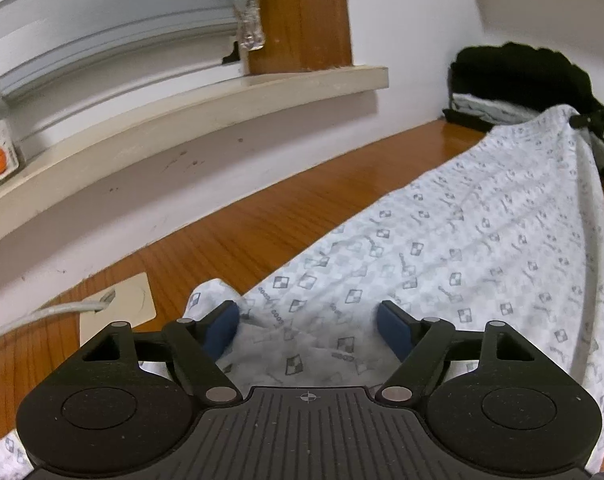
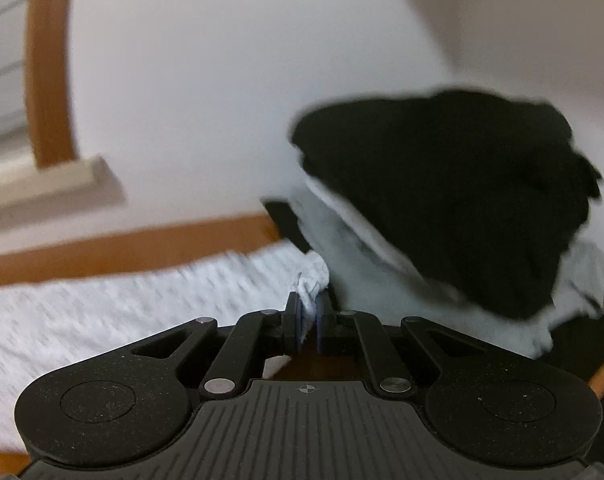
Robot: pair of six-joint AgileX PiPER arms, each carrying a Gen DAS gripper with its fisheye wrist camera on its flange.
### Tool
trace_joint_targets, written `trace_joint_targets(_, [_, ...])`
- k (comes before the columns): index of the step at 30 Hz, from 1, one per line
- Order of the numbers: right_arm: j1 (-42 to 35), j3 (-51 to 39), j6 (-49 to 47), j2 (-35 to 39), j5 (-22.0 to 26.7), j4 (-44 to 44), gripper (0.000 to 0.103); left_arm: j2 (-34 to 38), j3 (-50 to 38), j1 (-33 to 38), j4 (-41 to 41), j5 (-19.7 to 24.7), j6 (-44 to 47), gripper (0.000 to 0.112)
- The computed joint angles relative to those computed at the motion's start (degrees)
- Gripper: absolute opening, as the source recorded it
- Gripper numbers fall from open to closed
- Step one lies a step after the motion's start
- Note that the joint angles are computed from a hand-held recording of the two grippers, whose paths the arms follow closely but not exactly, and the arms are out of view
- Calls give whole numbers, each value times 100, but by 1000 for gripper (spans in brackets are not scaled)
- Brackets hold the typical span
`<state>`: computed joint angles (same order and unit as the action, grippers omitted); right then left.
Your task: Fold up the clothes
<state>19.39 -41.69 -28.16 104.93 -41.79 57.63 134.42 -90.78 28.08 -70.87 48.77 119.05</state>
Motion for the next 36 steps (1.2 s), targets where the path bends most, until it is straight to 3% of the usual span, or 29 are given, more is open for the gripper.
trace_joint_targets(5, [483, -896, -490, -9, 210, 35, 8, 68, -193, 25, 94, 110, -272, 80])
trace_joint_targets(10, [1383, -1766, -622, 421, 636, -472, 8, 5, -311, 32, 153, 201, -678, 81])
trace_joint_targets(15, [2050, -2007, -71, 1191, 1241, -1170, 8, -66, -595, 110, 396, 890, -1603, 86])
trace_joint_targets(19, [2243, -1887, 335, 1572, 1138, -1423, 9, -260, -480, -75, 492, 1086, -1819, 86])
trace_joint_targets(23, [2385, -1696, 619, 1672, 806, -1503, 9, -611, 29, -428, 311, 965, -1459, 86])
trace_joint_targets(28, [2409, -1481, 1195, 1738, 351, -1796, 9, -728, 197, -1056, 490, 692, -1633, 86])
trace_joint_targets(30, [2434, -1399, 1308, 1730, 238, -1853, 9, -619, 52, -1321, 659, 498, -1943, 86])
trace_joint_targets(33, [2436, -1402, 1542, 1811, 131, -1988, 9, -173, -684, -1565, 1084, 685, -2939, 85])
trace_joint_targets(35, [2448, -1411, 1594, 1849, 58, -1995, 9, 78, -1138, -1680, 1404, 823, -3525, 73])
trace_joint_targets(36, [2454, -1419, 1592, 1865, 26, -1974, 9, 192, -1347, -1728, 1564, 906, -3766, 55])
